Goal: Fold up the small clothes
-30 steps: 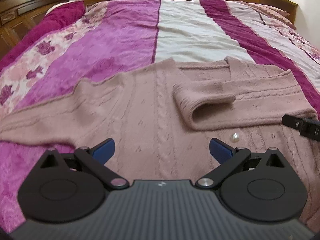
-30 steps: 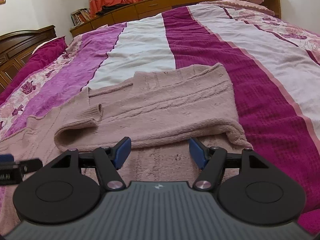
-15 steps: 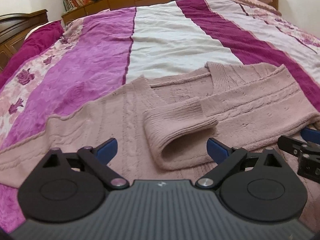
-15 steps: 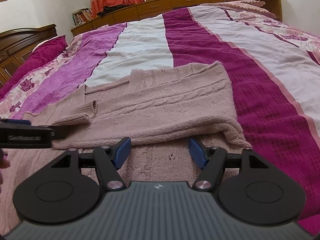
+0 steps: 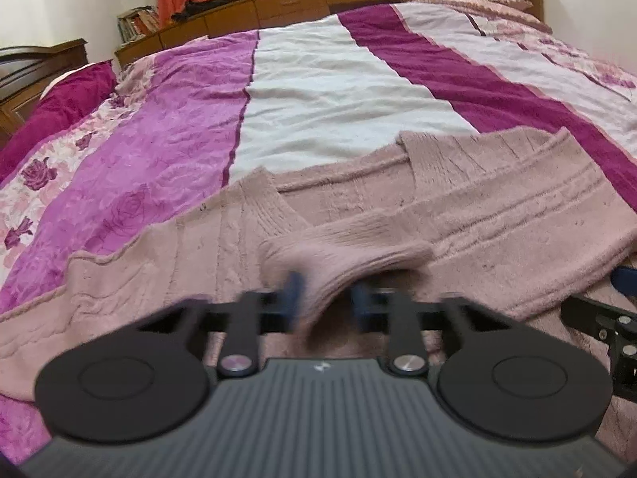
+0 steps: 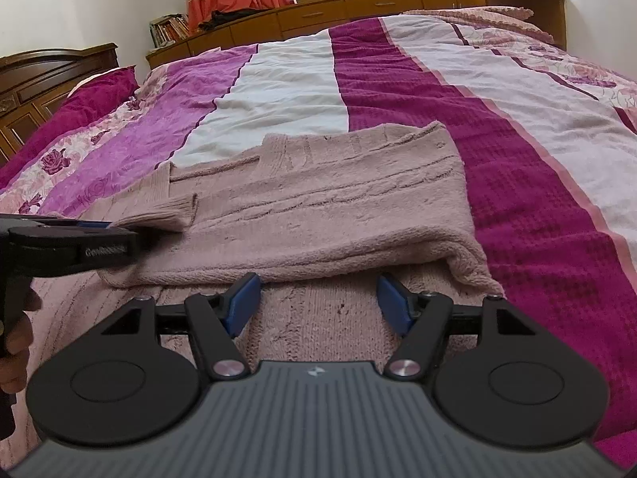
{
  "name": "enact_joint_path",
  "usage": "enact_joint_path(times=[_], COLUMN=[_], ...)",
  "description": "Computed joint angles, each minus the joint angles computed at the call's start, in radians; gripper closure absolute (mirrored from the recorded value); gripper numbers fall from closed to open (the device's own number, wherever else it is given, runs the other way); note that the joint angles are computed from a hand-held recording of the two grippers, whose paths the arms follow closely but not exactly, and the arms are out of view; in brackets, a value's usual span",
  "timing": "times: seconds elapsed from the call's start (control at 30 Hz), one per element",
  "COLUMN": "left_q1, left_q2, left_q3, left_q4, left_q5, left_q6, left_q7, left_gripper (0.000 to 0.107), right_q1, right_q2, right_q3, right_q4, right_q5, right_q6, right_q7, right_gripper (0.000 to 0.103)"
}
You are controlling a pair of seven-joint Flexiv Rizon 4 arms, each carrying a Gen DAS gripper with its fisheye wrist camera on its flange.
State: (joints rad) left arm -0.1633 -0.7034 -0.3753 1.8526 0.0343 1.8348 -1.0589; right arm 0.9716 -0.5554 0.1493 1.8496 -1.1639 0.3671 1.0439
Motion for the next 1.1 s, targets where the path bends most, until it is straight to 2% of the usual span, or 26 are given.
enact_joint_path(times=[0.13,0.23,0.43,0.53,0.6,0.67,0.73,0.9,0.97,1.03,1.1], left_q1=[0.119,0.187,0.330,0.339,0.343,0.373,0.397,0.405,0.423,0.450,0.467], left_q2=[-0.016,-0.018,-0.047,-0.040,-0.033,-0.038,-0.037,-0.011,-0.004,-0.004,-0.001], left_q3=[-0.127,-0.195,-0.328,-0.312,-0.300,-0.319,-0.332,-0.325,-0.341,-0.369,-0.385], left_q4=[0.017,0.026,0.048,0.056,0.068,0.086,0.101,0.116,0.127,0.141,0.152], left_q5=[0.005,-0.006,-0.096,-0.127,-0.134,-0.113,-0.091,-0.072,-0.064,-0.045,-0.015], left_q6=[0.019,0.003,-0.079,-0.105,-0.108,-0.096,-0.086,-0.092,-0.094,-0.076,-0.052], left_q7=[-0.055,-0.119,-0.295,-0.346,-0.363,-0.356,-0.349,-0.346,-0.339,-0.325,-0.312], left_gripper=[0.095,0.095,0.091,0.083,0.082,0.081,0.075,0.070,0.066,0.056,0.055], right_q1=[0.002,0.004,0.002,0.001,0.000,0.000,0.000,0.002,0.007,0.013,0.023], right_q2=[-0.003,0.000,0.005,0.005,0.005,0.005,0.005,0.006,0.009,0.010,0.011], right_q3=[-0.001,0.000,0.003,0.004,0.005,0.005,0.005,0.006,0.009,0.014,0.021], right_q4=[-0.004,-0.001,0.010,0.010,0.011,0.010,0.011,0.009,0.006,-0.002,-0.014], right_q5=[-0.001,0.004,0.000,-0.001,0.000,0.000,-0.001,0.005,0.015,0.039,0.078], right_q6=[-0.003,-0.013,-0.016,-0.017,-0.017,-0.017,-0.017,-0.024,-0.039,-0.063,-0.100], right_q7=[0.008,0.010,0.029,0.029,0.028,0.028,0.029,0.031,0.032,0.028,0.027], right_gripper=[0.031,0.031,0.031,0.031,0.031,0.031,0.031,0.031,0.031,0.031,0.031])
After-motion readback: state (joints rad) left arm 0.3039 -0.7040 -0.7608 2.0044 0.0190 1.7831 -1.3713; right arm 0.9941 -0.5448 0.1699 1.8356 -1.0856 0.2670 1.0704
